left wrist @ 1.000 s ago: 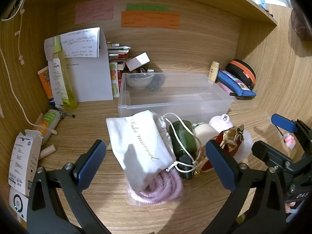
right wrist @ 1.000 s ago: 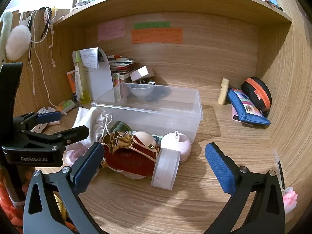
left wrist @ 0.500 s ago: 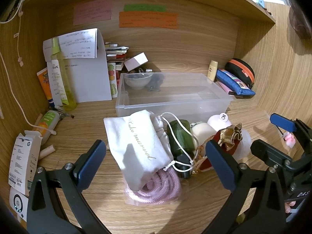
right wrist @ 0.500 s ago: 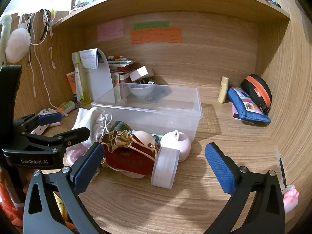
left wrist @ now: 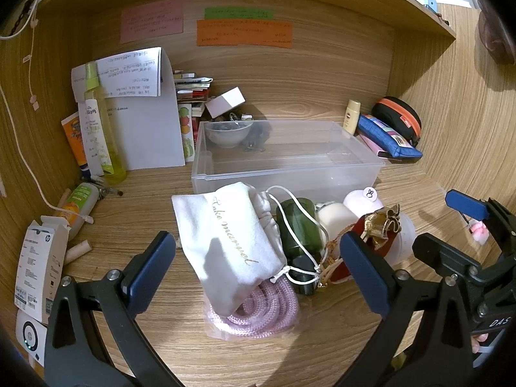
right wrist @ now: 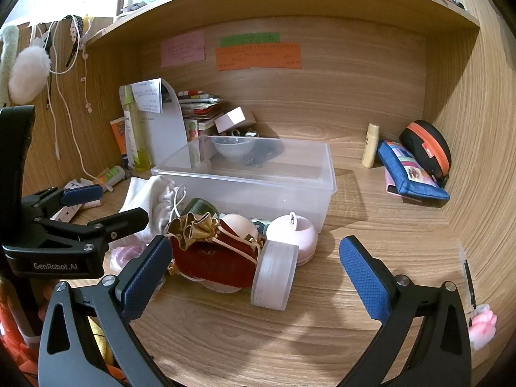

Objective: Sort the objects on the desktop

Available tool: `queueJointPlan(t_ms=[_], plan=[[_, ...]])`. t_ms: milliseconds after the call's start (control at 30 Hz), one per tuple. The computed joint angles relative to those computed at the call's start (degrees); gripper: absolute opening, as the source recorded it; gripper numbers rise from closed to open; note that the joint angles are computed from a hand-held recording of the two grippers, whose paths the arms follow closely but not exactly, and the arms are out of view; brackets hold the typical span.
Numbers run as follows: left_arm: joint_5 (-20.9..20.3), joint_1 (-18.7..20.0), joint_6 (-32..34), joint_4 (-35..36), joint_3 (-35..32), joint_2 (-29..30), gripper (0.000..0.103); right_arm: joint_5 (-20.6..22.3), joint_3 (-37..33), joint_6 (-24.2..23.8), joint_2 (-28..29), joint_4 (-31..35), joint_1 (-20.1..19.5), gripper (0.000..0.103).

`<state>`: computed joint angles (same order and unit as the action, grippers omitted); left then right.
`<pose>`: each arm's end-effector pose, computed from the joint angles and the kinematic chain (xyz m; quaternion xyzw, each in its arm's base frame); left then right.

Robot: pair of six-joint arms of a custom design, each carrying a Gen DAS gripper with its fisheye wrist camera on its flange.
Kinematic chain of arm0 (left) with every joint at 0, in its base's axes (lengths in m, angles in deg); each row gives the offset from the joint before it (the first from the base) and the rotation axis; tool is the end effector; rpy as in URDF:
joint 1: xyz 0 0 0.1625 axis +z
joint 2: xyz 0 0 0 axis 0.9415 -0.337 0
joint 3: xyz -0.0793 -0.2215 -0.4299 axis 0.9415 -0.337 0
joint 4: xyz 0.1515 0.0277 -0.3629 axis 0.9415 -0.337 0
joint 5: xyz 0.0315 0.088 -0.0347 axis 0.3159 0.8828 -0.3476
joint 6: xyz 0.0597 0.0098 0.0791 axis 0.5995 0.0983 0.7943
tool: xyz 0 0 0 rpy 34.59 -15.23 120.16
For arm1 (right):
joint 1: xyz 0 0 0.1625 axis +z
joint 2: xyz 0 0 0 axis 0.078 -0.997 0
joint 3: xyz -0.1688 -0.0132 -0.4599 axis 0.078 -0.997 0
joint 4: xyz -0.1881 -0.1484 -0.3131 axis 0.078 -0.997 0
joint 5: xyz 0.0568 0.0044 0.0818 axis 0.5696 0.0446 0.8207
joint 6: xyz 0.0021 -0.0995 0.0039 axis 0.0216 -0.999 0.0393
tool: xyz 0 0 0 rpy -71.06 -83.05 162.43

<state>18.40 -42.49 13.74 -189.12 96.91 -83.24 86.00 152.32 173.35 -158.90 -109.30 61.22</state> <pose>-0.2620 -0.3758 -0.0226 0.2995 0.8464 -0.3623 0.2504 0.0194 -0.3145 0.2291 0.2637 -0.8201 0.4257 0.2769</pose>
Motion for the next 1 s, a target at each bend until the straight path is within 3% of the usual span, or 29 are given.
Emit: queueJointPlan(t_ms=[467, 733, 900, 1000], plan=[[0.0, 0.1, 0.2, -0.9, 0.2, 0.0, 0.103, 0.3, 0.3, 0.2, 0.1, -0.7, 0.2, 0.103], [-0.3, -0.2, 6.8, -13.4, 2.1, 2.5, 0.103, -0.7, 0.7, 0.8, -2.0, -0.8, -1.2, 0.103], [-1.1, 0.0, 7.3, -8.1, 3.6, 0.0, 0.103, -1.8, 0.9, 0.6, -4.0, -0.4, -2.7, 0.103], [0.9, -0.3, 6.4, -8.6, 5.1, -0.1, 0.103, -2.9, 0.2, 0.5, -4.6, 1.9, -3.5, 0.103]])
